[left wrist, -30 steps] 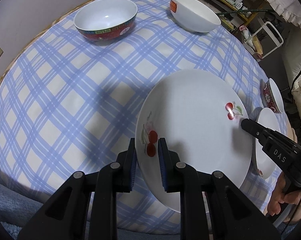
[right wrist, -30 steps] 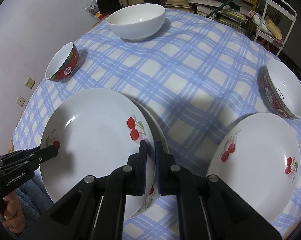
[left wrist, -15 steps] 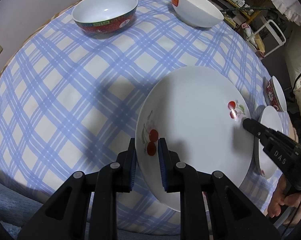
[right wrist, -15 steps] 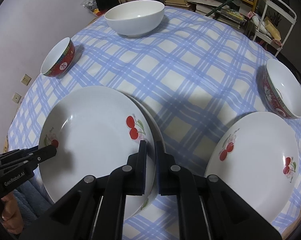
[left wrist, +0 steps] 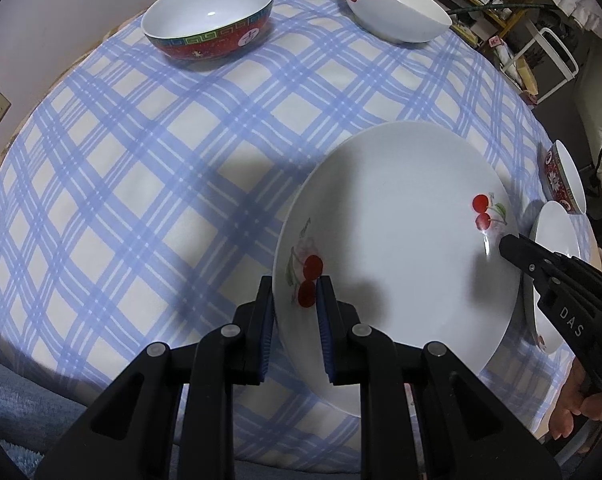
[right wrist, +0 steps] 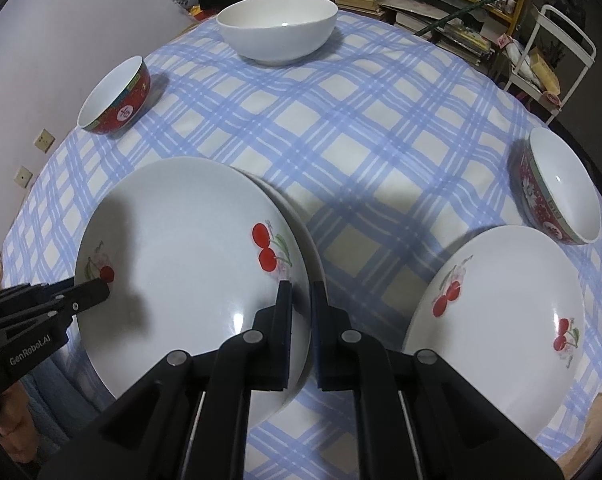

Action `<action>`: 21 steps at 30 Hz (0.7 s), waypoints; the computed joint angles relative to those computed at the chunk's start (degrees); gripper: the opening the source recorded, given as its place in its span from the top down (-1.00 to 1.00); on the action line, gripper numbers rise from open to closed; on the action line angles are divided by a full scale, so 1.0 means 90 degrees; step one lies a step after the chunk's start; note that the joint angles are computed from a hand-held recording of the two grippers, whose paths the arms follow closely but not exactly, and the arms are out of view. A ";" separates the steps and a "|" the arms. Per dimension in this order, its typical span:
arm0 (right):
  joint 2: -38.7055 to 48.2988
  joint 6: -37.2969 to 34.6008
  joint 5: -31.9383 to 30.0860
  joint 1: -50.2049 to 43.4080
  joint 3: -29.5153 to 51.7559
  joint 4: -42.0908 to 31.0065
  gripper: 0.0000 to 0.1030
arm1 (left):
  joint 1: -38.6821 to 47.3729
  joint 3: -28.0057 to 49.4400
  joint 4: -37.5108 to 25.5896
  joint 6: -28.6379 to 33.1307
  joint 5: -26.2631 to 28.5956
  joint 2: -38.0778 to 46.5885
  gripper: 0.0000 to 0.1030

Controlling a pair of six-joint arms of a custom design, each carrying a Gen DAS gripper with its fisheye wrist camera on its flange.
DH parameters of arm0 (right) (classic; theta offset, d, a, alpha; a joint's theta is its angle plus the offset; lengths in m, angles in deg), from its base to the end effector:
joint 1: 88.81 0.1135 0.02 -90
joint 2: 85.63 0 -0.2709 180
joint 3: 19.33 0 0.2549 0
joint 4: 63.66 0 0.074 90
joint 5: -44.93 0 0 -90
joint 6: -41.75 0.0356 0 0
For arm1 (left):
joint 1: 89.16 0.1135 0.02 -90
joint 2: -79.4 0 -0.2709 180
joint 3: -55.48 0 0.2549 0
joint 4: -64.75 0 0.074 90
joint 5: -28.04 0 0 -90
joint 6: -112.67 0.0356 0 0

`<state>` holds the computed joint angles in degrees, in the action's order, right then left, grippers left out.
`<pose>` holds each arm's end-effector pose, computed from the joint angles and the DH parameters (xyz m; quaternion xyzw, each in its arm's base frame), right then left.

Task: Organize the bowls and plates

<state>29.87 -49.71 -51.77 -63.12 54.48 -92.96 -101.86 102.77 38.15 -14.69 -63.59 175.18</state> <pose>0.3250 0.1609 0.0851 -0.2405 0.9548 0.0909 0.1491 0.2387 -0.0527 0.0862 -0.2135 0.9682 -0.0421 0.1235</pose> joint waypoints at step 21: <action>-0.0751 0.0003 0.0059 -0.0059 -0.0430 0.0164 0.69 | -0.0628 -0.0078 -0.0583 -0.0257 -0.0929 -0.0803 0.56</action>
